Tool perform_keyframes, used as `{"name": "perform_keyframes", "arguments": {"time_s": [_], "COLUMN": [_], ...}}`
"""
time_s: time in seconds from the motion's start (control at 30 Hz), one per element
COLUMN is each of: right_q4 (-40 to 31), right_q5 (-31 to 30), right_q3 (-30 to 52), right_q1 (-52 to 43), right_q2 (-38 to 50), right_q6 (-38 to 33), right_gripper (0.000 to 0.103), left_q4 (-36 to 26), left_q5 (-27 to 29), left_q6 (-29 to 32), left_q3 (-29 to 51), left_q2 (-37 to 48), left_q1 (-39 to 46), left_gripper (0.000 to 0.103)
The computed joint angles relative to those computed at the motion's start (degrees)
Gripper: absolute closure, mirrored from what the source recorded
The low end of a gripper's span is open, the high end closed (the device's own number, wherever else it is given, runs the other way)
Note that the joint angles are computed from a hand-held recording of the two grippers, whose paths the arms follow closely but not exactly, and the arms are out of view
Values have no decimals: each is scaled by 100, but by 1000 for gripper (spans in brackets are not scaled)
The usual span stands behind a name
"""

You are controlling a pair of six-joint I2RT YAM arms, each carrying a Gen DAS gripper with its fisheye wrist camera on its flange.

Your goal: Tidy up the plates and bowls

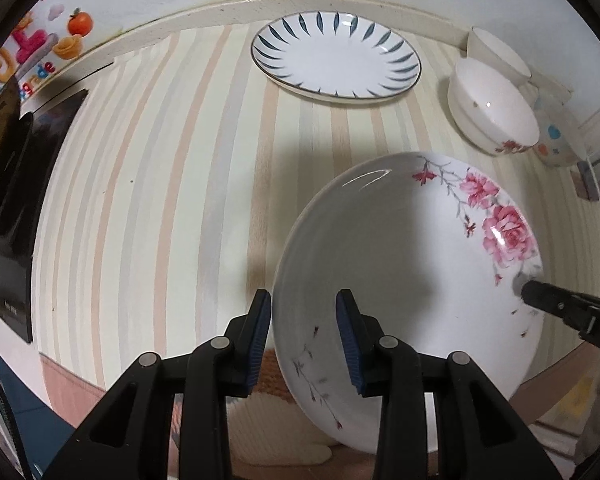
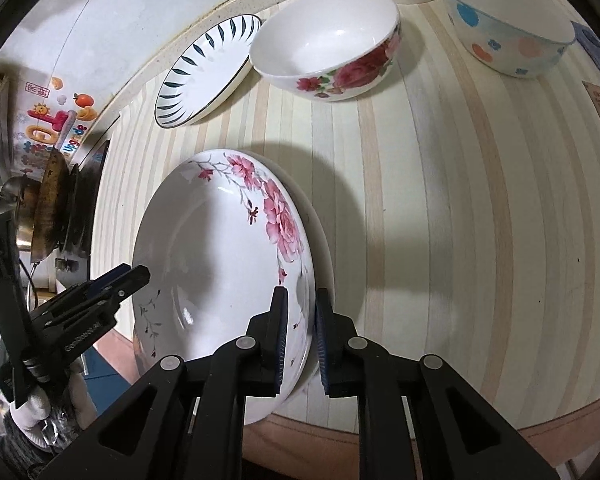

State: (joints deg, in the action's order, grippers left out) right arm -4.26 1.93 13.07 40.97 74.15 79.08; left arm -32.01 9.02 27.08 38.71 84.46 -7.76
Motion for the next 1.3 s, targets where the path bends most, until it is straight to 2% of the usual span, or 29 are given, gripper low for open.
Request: {"name": "perform_keyframes", "arguments": {"time_s": [0.1, 0.3, 0.43, 0.53, 0.63, 0.83, 1.07, 1.17, 1.3], "right_q4": [-337, -1464, -2165, -2303, -2315, -1985, -1254, -1095, -1187], "right_q5": [-52, 44, 53, -89, -206, -494, -922, -1050, -945], "right_q3": [28, 162, 674, 1186, 1773, 2973, 4073, 4508, 4998], "right_q1": [-16, -52, -517, -1103, -1691, -2838, -3672, -3850, -3859], "right_q2": [-273, -1566, -2015, -1870, -1334, 451, 2568, 3373, 4174], "right_q6": [-9, -12, -402, -894, -1396, -2428, -3007, -3134, -3143], "right_gripper": [79, 77, 62, 58, 49, 49, 49, 49, 50], "left_q4": [-264, -940, -1187, -1184, -1060, -638, -561, -747, -1385], "left_q5": [89, 343, 578, 746, 755, 628, 295, 315, 405], "left_q6": [-9, -66, -55, -115, -243, -453, -482, -440, -503], "left_q3": [-9, 569, 1259, 1825, 2482, 3505, 4962, 5611, 6495], "left_q2": [-383, -765, -588, -233, 400, 1814, 3677, 4361, 5121], "left_q1": [88, 126, 100, -7, -183, -406, -596, -637, -674], "left_gripper": [72, 72, 69, 64, 62, 62, 62, 62, 63]}}
